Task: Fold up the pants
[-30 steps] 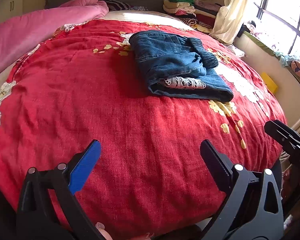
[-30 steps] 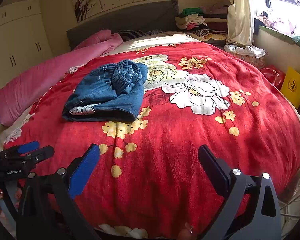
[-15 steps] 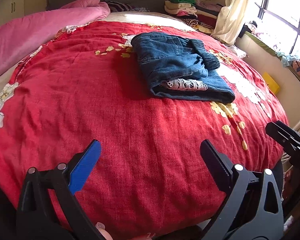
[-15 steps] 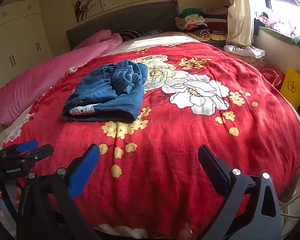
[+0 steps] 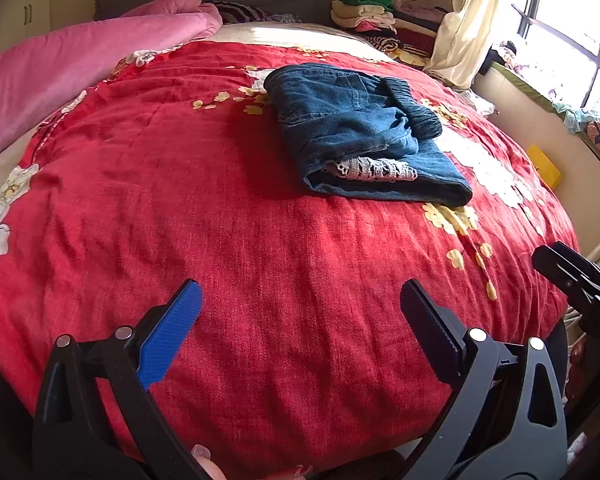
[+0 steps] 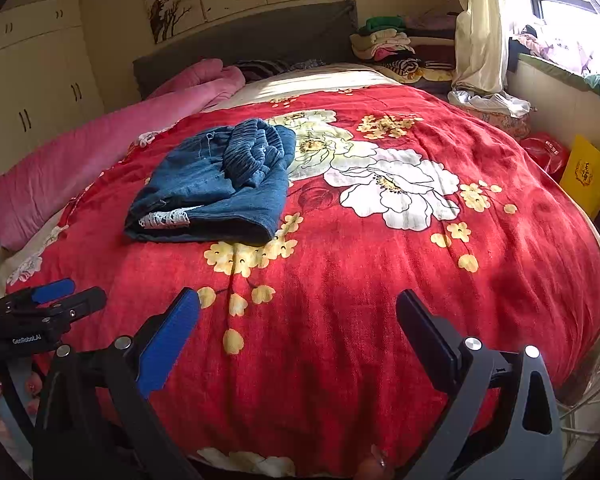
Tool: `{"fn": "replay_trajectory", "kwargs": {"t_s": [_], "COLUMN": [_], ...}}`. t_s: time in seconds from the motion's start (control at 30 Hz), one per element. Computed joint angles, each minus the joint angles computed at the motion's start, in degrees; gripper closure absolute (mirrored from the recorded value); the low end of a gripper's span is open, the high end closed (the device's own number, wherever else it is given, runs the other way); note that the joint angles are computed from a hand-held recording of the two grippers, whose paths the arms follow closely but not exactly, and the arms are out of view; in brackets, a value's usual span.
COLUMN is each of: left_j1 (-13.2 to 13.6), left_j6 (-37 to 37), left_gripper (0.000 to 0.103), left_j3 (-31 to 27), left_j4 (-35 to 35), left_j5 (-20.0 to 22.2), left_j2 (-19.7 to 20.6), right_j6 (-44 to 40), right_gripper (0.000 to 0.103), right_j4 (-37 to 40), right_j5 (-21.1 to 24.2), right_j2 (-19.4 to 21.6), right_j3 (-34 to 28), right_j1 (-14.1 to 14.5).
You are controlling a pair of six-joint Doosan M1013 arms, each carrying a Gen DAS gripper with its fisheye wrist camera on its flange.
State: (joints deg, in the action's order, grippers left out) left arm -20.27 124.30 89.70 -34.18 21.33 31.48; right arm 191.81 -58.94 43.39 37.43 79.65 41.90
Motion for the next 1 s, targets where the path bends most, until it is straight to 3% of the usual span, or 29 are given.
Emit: {"fn": "replay_trajectory", "kwargs": {"t_s": [0.43, 0.63, 0.8, 0.87, 1.0], "left_j1": [0.0, -0.2, 1.8, 2.7, 4.7], "left_j6": [-1.7, -9.6, -1.0, -6.6, -30.1], "left_gripper": [0.01, 0.01, 0.01, 0.01, 0.01], "left_j3": [-0.1, -0.3, -0.4, -3.0, -13.1], "left_j4": [1.6, 9.1, -3.3, 0.7, 22.5], "left_j5": [0.6, -0.1, -0.1, 2.3, 9.8], "left_j2": [0.0, -0.3, -0.6, 0.5, 5.3], "right_j6": [-0.2, -0.7, -0.7, -0.7, -1.9], "right_gripper": [0.005, 0.005, 0.005, 0.005, 0.005], "right_j4": [0.2, 0.9, 1.0, 1.3, 2.2], "right_j5": [0.2, 0.1, 0.1, 0.0, 4.8], "right_j2": [0.0, 0.1, -0.1, -0.6, -1.7], "right_j3": [0.0, 0.0, 0.4, 1.0, 2.2], "right_j1": [0.0, -0.2, -0.6, -1.2, -3.9]}}
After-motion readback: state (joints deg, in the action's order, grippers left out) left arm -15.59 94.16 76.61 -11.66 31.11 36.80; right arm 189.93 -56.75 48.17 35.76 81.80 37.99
